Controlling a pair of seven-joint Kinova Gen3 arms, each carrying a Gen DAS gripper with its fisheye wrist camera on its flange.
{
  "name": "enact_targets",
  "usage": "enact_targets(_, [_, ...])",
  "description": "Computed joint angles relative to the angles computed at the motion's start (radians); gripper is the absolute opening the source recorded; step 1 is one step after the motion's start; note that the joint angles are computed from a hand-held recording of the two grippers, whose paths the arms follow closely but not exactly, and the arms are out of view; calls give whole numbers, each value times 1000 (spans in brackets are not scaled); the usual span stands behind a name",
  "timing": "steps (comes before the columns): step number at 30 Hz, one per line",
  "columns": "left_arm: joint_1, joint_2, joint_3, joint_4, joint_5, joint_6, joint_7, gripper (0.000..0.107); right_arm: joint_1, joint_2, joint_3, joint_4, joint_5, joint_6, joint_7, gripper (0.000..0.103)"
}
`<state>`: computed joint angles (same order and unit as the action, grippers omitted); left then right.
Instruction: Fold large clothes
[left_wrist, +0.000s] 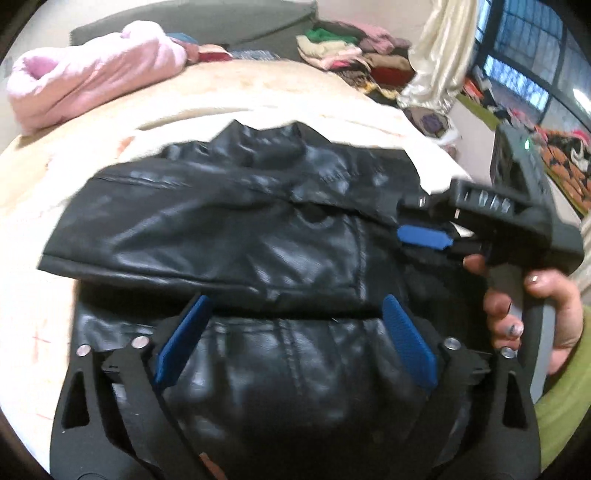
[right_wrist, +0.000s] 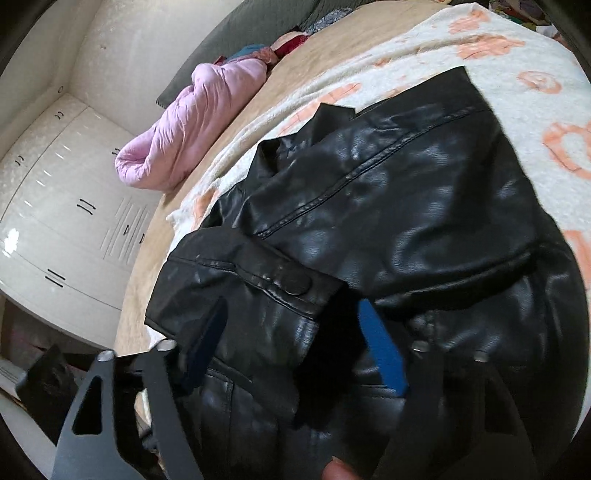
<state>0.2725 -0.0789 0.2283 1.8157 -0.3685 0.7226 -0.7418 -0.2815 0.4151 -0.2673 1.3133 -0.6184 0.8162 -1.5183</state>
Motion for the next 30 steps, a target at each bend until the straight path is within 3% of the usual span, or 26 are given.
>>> enact_targets(2, [-16, -24, -6, 8, -19, 0, 27, 91, -21, 4, 6, -19, 26, 8, -3, 59])
enact_targets(4, [-39, -41, -11, 12, -29, 0, 47, 91, -57, -1, 24, -28, 82, 0, -27, 47])
enact_targets(5, [-53, -54, -13, 18, -34, 0, 62, 91, -77, -4, 33, -34, 114, -6, -39, 31])
enact_targets(6, [-68, -66, -17, 22, -33, -1, 71, 92, -93, -13, 40, -31, 142, -23, -49, 23])
enact_targets(10, [-131, -126, -36, 61, 0, -21, 84, 94, -139, -78, 43, -2, 253, -120, -11, 10])
enact_targets(18, [-238, -192, -42, 98, 56, -18, 78, 94, -130, -142, 25, -56, 327, -203, 160, 8])
enact_targets(23, [-278, -197, -24, 99, 78, -18, 61, 94, -157, -146, 90, -83, 446, -226, 124, 8])
enact_targets(30, [-286, -140, 6, 57, 32, 3, 90, 94, -93, -129, 86, -17, 425, -253, 115, 8])
